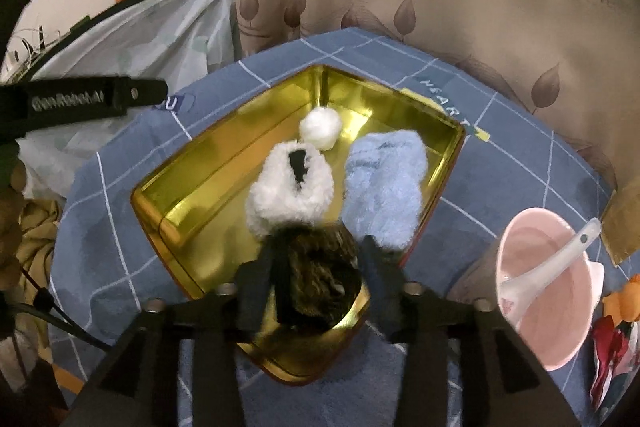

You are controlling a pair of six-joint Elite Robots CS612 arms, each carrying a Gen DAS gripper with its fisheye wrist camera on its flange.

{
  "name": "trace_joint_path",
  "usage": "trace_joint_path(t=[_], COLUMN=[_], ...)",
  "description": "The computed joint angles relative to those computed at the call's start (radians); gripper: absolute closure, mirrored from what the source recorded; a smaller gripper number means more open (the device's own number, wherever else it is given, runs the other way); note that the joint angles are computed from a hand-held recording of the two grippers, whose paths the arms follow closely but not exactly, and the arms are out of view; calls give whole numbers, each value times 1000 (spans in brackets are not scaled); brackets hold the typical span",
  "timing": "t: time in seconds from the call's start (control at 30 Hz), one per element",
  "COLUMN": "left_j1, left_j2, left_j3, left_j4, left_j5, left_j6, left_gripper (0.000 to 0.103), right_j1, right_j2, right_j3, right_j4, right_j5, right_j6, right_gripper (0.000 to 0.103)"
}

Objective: Organize soft objects
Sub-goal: 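Carry the brown patterned cloth into the tray and open the right gripper, then grasp the white floral-print cloth with the right gripper and lift it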

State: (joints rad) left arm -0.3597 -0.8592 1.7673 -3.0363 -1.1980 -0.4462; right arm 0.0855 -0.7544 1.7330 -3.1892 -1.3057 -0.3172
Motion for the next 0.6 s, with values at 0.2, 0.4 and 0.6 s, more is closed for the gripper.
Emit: trace_joint_path(t=[0.2,0.4,0.6], left_j1=[-4,-10,-20], left_j2=[0,0,0], left_j3=[1,2,1], left_j4=[-3,-7,-9], left_j5=[3,7,14], left_j6=[2,9,31], left_gripper=[47,47,47], right_j1=[-12,-40,-84], right_j2=[-24,-61,-89], right_j3=[26,78,132], right_j4=[-65,-126,-184], right_j5=[30,68,45], right_j6=[34,77,112], right_gripper=[45,45,45])
